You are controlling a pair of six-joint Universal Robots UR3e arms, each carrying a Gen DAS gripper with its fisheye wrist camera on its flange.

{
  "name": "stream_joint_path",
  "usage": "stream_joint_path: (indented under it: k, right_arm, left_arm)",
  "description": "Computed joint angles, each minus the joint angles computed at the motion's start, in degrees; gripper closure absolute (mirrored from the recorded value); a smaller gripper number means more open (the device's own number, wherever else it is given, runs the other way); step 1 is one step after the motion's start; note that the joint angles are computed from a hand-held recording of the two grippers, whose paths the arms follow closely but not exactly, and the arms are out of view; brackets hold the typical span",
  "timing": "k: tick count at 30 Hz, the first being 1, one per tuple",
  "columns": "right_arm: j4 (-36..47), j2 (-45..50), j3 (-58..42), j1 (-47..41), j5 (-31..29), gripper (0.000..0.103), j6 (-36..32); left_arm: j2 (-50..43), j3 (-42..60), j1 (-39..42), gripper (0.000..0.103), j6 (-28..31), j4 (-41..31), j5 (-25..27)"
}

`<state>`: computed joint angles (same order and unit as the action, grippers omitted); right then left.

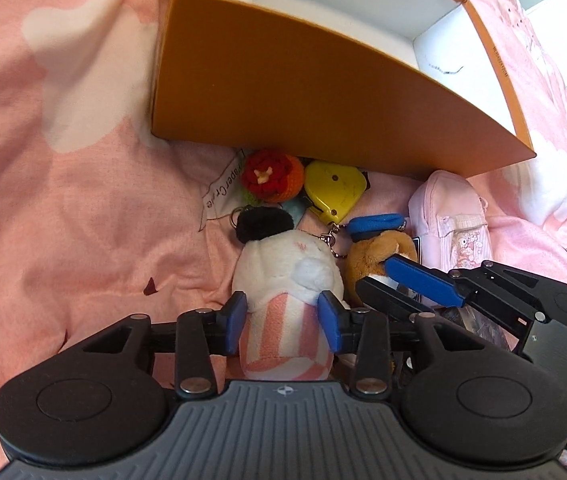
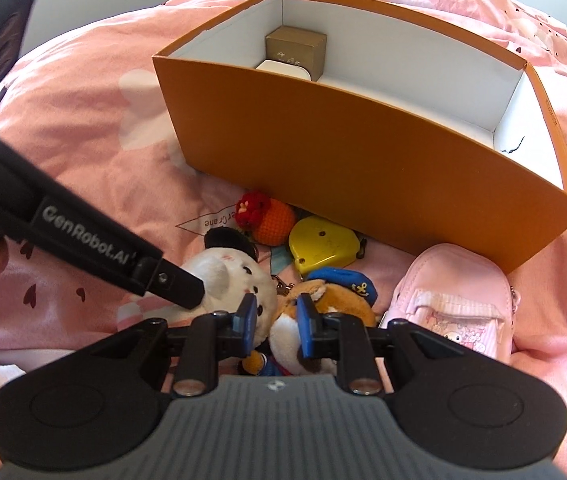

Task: Organize objects
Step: 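Grasp the striped white bunny plush with the left tool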

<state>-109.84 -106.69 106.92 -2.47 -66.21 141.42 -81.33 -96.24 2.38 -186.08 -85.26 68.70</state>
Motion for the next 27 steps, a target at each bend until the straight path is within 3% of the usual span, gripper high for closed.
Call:
stream_joint_path:
  k: [12, 27]
  right_arm:
    - [0.6, 0.2, -0.1, -0.2, 0.1, 0.08, -0.1]
    - [3.9, -0.1, -1.0, -2.0, 1.4, 0.081, -0.8]
  left_arm:
    - [-6.4, 4.7, 2.0, 0.05, 2.4, -6.1, -3.9]
    - [-8.4, 3.4, -0.6, 0.042, 0.2, -4.2, -3.0]
